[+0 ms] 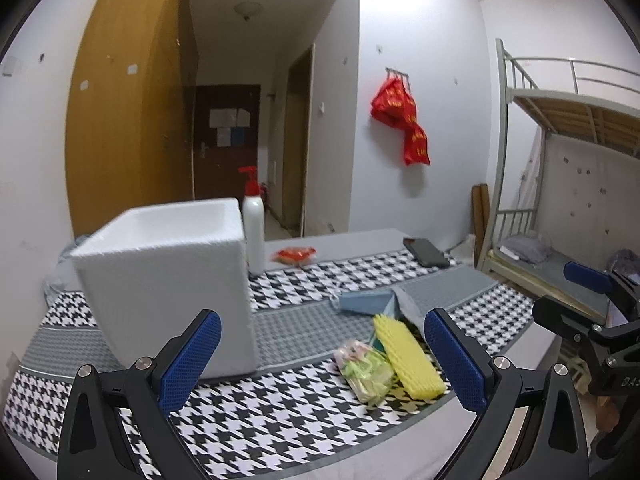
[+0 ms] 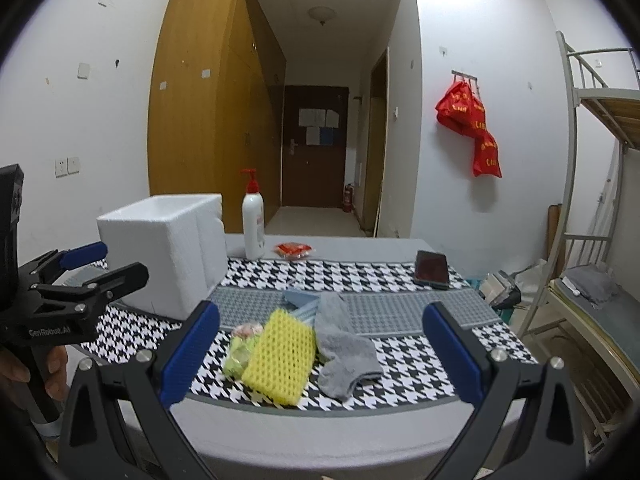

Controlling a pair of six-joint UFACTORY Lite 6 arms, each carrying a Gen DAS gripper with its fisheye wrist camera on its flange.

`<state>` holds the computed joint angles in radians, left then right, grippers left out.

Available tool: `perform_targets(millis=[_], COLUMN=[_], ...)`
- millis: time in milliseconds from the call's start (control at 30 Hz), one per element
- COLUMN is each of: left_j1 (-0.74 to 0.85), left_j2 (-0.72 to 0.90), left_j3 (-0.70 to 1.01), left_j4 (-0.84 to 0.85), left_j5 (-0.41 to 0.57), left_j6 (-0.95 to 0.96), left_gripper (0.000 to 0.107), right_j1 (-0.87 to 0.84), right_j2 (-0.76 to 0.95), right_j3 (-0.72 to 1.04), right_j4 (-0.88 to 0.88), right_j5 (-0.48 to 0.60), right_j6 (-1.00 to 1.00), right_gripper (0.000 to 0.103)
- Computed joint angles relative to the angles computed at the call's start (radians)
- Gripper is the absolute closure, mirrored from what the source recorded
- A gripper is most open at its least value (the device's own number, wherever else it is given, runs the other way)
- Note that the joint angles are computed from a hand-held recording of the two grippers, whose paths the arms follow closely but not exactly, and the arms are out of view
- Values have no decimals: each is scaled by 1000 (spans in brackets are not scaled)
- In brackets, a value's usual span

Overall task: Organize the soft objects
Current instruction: 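Move the left gripper toward the clear plastic bag while the right approaches the yellow mesh, then close the left gripper on the clear plastic bag with green contents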

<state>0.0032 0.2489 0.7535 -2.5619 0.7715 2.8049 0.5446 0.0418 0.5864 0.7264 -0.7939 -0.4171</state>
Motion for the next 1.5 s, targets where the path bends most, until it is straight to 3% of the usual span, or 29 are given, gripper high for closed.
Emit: perform_targets(millis=[433, 633, 833, 1067, 1233, 1300, 1500], left_j1=[-76, -97, -110, -116, -139, -143, -145], left_j2=[175, 267, 361, 435, 486, 509, 559], left_j3=[149, 256, 373, 485, 565, 600, 674], left_j4=[0, 56, 83, 332, 400, 439, 603], left_j5=[-119, -198, -300, -350, -416, -435, -441], left_j6=[-6, -81, -146, -395, -478, -526, -705], left_gripper=[5, 14, 31, 35, 44, 54, 57], right_j1=[-80, -117, -136, -169, -181, -188, -207], right_j2=[97, 164, 219, 288, 323, 334, 370], right_j3=[35, 89, 128, 188, 221, 231, 263], right_j4=[-114, -194, -244, -299, -326, -336, -369], right_j5=[48, 83, 95, 120, 134, 140, 152], right_j6=[97, 143, 170, 203, 217, 219, 241], right_gripper=[1, 1, 1, 1, 1, 1, 1])
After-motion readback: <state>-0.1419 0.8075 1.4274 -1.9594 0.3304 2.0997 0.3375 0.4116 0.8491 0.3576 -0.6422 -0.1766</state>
